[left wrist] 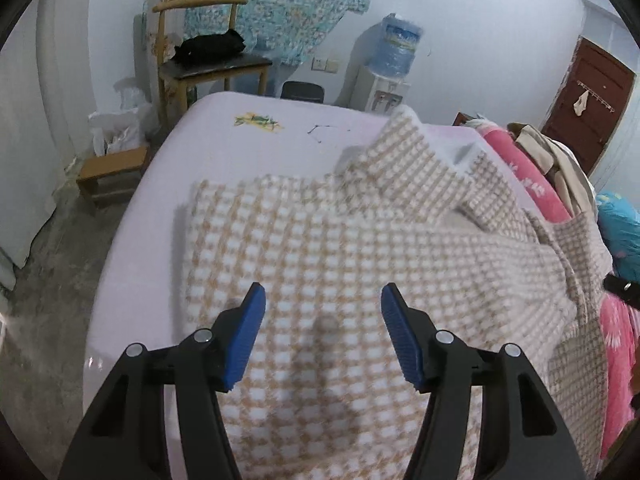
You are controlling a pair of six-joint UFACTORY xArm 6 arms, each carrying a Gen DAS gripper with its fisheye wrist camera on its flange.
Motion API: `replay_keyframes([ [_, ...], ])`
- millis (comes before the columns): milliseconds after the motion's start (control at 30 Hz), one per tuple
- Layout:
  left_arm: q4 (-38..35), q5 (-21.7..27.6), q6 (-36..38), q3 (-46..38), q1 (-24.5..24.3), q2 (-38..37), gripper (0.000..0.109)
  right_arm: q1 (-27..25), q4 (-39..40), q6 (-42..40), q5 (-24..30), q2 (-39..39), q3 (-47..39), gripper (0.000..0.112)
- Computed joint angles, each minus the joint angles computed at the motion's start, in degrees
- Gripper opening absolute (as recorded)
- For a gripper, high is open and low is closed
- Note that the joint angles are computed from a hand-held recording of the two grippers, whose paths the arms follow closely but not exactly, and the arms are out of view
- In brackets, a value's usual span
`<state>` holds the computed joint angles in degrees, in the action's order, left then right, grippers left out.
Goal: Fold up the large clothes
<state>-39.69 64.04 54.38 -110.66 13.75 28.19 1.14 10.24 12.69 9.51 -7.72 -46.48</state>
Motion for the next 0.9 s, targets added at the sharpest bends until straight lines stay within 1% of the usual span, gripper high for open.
replay_keyframes([
  [67,0.6,-0.7,-0.7,0.9,-0.7,-0.1,0.059,-5.1,0.1,3.7,-1.0,-3.2,2.8,0.063],
  [100,1.0,-0.8,-1.3,1.2,-0.9,0.1,0.059,-7.3,2.1,3.8,-0.9,-3.7,3.2,0.063],
  [167,0.1,-3.6,-0.6,4.5,-1.3,-1.2,0.060,-10.7,6.7,2.5,-1.4,-4.3,4.1,0.063],
  [200,-0.7,-5.0,0.4,6.1,-1.4,-2.0,0.060,-13.1,6.2,3.9,-1.1,-4.5,4.2,0.063],
  [233,-1.4,-6.4,1.6,7.7,-1.6,-2.8,0.061,-14.5,6.7,4.2,-1.1,-3.9,3.9,0.063],
  [300,-2.0,-7.2,2.7,8.6,-1.6,-3.2,0.061,-18.0,12.3,1.6,-1.2,-2.2,2.2,0.063],
  [333,-2.2,-7.2,2.8,8.7,-1.5,-3.3,0.061,-18.7,12.6,2.3,-1.6,-1.5,1.8,0.063],
  [367,-2.2,-7.0,2.7,8.6,-1.5,-3.2,0.062,-20.8,13.4,2.7,-1.2,-0.3,0.5,0.063],
  [467,-2.9,-6.8,2.9,8.5,-1.4,-3.0,0.063,-24.8,18.6,-0.3,0.1,3.5,-3.5,0.063],
  [567,-3.6,-5.8,3.1,7.9,-1.1,-2.6,0.065,-28.0,21.7,-0.5,2.2,7.6,-7.7,0.063],
  [600,-4.1,-5.1,2.9,7.4,-0.8,-2.3,0.065,-28.0,20.7,1.1,2.2,8.4,-8.4,0.062],
  [667,-4.8,-3.6,2.5,6.1,-0.3,-1.5,0.065,-30.1,15.5,6.1,3.2,11.8,-11.8,0.060],
  [767,-5.3,-2.8,2.3,5.5,0.0,-1.2,0.065,-31.5,12.5,9.3,4.0,15.7,-15.5,0.057],
  [867,-5.2,-3.0,2.3,5.7,-0.1,-1.3,0.065,-32.0,14.3,8.7,3.3,18.8,-18.3,0.056],
  [900,-5.2,-3.0,2.3,5.8,-0.1,-1.3,0.065,-32.1,16.2,7.1,2.8,19.8,-19.3,0.056],
])
